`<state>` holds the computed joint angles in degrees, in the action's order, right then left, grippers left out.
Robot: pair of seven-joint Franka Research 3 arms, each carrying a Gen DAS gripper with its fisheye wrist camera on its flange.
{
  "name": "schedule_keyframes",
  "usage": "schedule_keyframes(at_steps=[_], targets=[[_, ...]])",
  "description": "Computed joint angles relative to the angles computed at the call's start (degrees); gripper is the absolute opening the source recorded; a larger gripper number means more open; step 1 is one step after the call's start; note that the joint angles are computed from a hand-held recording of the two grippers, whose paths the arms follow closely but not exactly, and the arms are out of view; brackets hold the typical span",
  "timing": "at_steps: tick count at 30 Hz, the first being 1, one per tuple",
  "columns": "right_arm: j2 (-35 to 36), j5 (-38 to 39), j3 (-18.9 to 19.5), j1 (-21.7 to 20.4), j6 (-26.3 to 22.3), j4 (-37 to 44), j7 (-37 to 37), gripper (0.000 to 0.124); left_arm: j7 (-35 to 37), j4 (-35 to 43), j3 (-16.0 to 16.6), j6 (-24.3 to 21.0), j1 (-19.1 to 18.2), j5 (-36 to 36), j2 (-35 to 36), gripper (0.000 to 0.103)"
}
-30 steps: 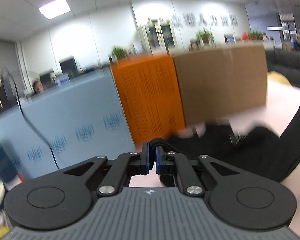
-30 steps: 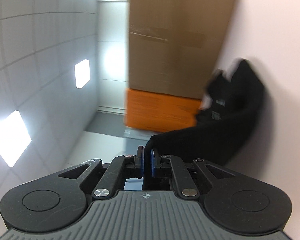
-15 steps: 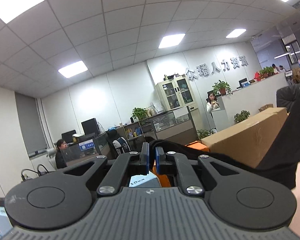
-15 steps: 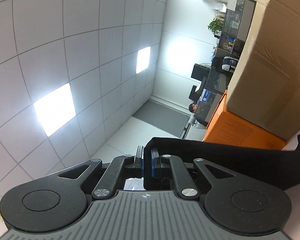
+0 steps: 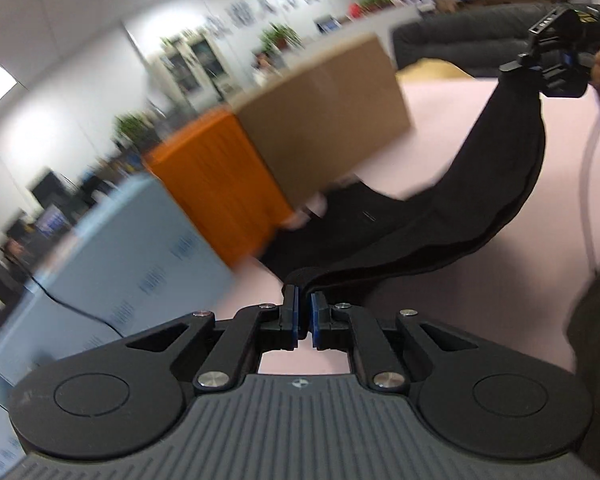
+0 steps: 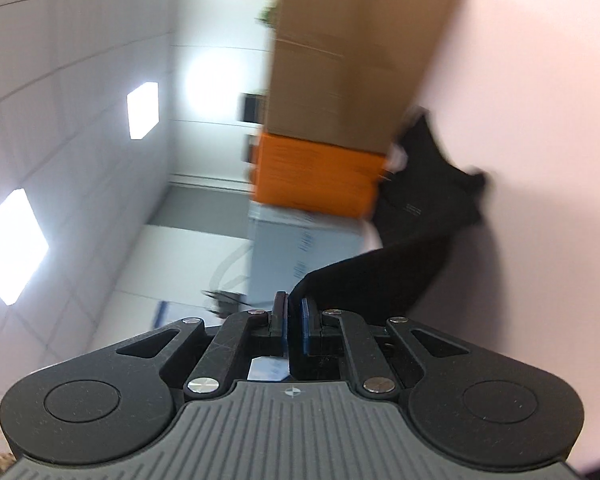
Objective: Fold clothes
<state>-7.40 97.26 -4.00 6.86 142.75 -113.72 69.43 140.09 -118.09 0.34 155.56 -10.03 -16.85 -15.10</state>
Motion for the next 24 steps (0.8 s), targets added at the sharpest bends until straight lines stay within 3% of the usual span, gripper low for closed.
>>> schedule_keyframes(at_steps=[5, 8, 10, 11, 12, 17, 18, 21, 24], targets=[[-5.29, -16.55, 0.74, 0.41, 0.09, -10.06, 12.66, 0.008, 5.33, -3.48, 0.26, -11.35, -0.95, -1.49, -0.15, 0.005], [-6.87, -33.99, 1.63, -0.44, -0.95, -13.13, 21.68, 0.01, 8.85, -4.79, -0.37, -14.98, -0.51, -2.03, 0.74, 0.008], [-7.66, -46.42, 2.62, -1.37, -2.65, -14.36, 28.59, 0.02, 11.83, -5.17, -0.63, -17.11, 0.14, -1.66, 1.08, 0.009], [-8.65, -50.9, 2.74, -1.68, -3.85, -15.56, 30.57, 0.04, 13.18, -5.42, -0.81, -18.3, 0.52, -1.16, 0.96, 0.012], [-10.21, -53.06, 2.28, -1.68, -5.12, -16.86, 31.05, 0.051, 14.62, -5.98, -0.97, -19.34, 0.81, -0.73, 0.46, 0.015], [-11.2, -58.73, 1.58, -1.57, -4.91, -15.64, 32.95, 0.054, 20.97, -7.66, -0.45, -25.26, 2.03, 1.4, -3.39, 0.043], [-10.01, -59.13, 1.52, -1.47, -4.02, -13.6, 33.52, 0.058, 21.44, -7.87, -0.45, -25.71, 2.33, 2.23, -3.89, 0.044], [-7.06, -60.52, 0.84, -1.52, -2.04, -7.55, 33.35, 0.066, 19.97, -8.01, -0.79, -23.88, 3.69, 5.08, -4.4, 0.044], [-2.67, -59.87, -0.36, -1.49, -1.66, -0.26, 29.84, 0.067, 17.91, -4.91, -0.52, -18.35, 4.88, 6.64, -1.91, 0.044]])
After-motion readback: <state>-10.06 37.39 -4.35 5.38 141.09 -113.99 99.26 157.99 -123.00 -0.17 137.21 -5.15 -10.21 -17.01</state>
